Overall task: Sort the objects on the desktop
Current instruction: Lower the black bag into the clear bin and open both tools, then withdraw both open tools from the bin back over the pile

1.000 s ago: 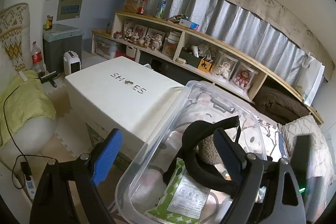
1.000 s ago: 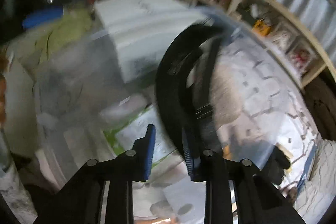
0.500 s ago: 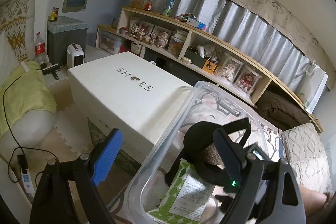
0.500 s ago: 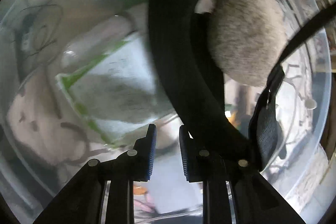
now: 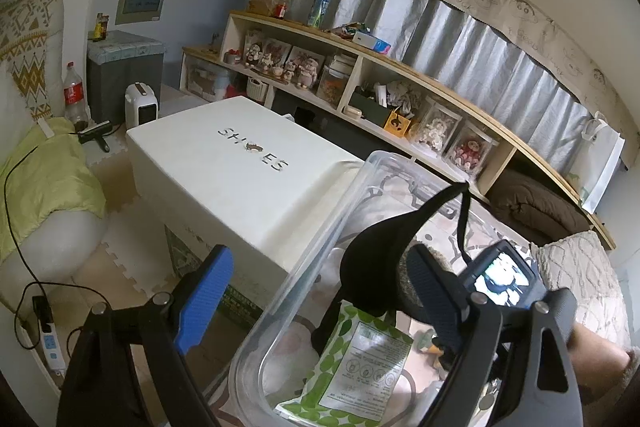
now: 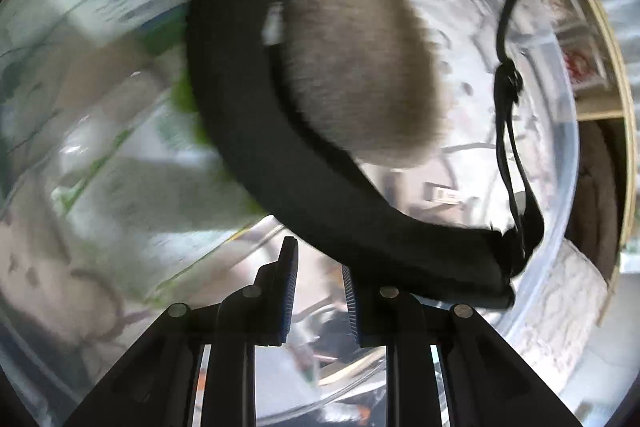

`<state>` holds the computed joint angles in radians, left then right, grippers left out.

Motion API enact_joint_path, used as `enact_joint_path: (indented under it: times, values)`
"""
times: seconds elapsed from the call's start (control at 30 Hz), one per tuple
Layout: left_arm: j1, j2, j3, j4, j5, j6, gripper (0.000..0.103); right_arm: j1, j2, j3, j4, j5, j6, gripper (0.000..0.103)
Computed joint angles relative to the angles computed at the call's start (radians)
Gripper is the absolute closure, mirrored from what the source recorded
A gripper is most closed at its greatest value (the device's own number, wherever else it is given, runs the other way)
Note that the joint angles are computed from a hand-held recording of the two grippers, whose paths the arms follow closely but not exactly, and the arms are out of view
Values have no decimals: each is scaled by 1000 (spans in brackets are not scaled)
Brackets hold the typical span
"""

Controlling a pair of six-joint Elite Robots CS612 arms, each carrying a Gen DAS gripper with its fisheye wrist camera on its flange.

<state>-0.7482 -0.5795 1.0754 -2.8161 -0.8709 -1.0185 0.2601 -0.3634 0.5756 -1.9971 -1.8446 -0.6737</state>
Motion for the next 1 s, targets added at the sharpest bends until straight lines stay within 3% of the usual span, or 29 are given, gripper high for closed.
enact_joint_path:
  times: [0.2,0.33,0.53,0.63,0.87,0.93,0.97,1.0]
  values:
    - [0,1,-1,-4,-2,3,14,-20,-76,122,-81,120,26,82]
    - [1,2,3,-18,-8,0,14,-51,-142,212,-109,270,81,82]
    - [2,0,5,-21,-18,13,14,-70,-245,407,-355,430,161,79]
    - [-2,1,0,-18,-15,25,14,-84,-271,476,-495,484,173,79]
    - [-11,8,-30,30,-3,65,11,-111,-284,528,-597,574,221,79]
    - [-13,15,-44,49,0,83,4,-119,-296,546,-624,591,239,57]
    - [-15,20,-56,67,2,94,1,-121,-302,559,-646,597,250,30]
    - [-16,21,-61,78,3,100,0,-124,-307,574,-680,602,264,17]
